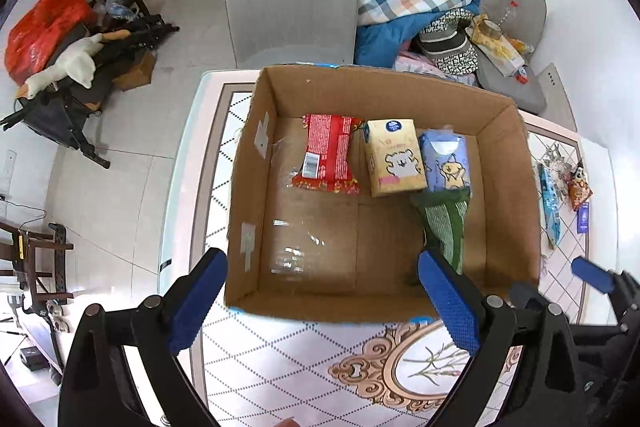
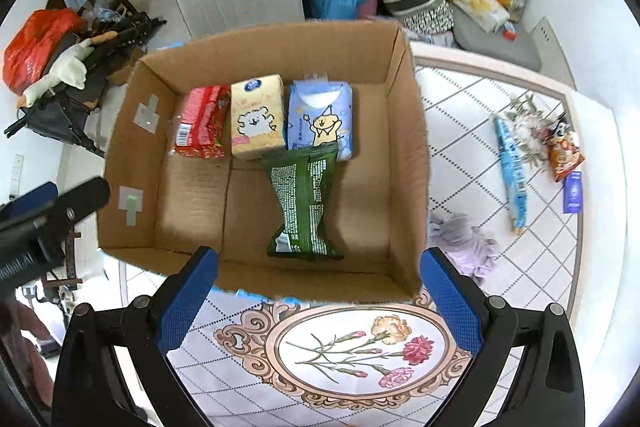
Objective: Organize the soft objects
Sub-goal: 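Carry both snack bags into the box and release them beside the tissues, then grasp the lilac plush sock with the left tool while the right tool grasps the purple toothpaste box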
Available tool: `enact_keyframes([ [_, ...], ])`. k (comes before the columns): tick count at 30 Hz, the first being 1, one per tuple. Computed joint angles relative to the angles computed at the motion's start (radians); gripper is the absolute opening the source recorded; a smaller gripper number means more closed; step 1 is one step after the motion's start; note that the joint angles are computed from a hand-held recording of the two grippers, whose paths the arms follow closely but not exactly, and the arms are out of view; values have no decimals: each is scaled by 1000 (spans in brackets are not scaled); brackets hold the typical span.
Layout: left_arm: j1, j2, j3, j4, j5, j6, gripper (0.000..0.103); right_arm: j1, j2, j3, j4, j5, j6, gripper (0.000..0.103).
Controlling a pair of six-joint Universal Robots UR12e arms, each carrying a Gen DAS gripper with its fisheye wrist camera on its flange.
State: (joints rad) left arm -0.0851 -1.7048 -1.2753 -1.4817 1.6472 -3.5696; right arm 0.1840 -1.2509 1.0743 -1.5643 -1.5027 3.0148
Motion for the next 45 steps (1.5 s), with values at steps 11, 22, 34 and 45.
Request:
enact_keyframes([
  [11,-61,42,18,25,49,-28,98,-39,-102,55,-38,75,-45,102],
  [22,-138,-52,163,6,29,-62,98,-152,-123,42,-12,199,-43,102],
  [34,-246,-357,449,-219,-230,-37,98,-394,-60,6,44,76,7,102],
  [45,-252,-507,513,-298,-381,-336,98,-486,112,-96,109,63,12,102],
])
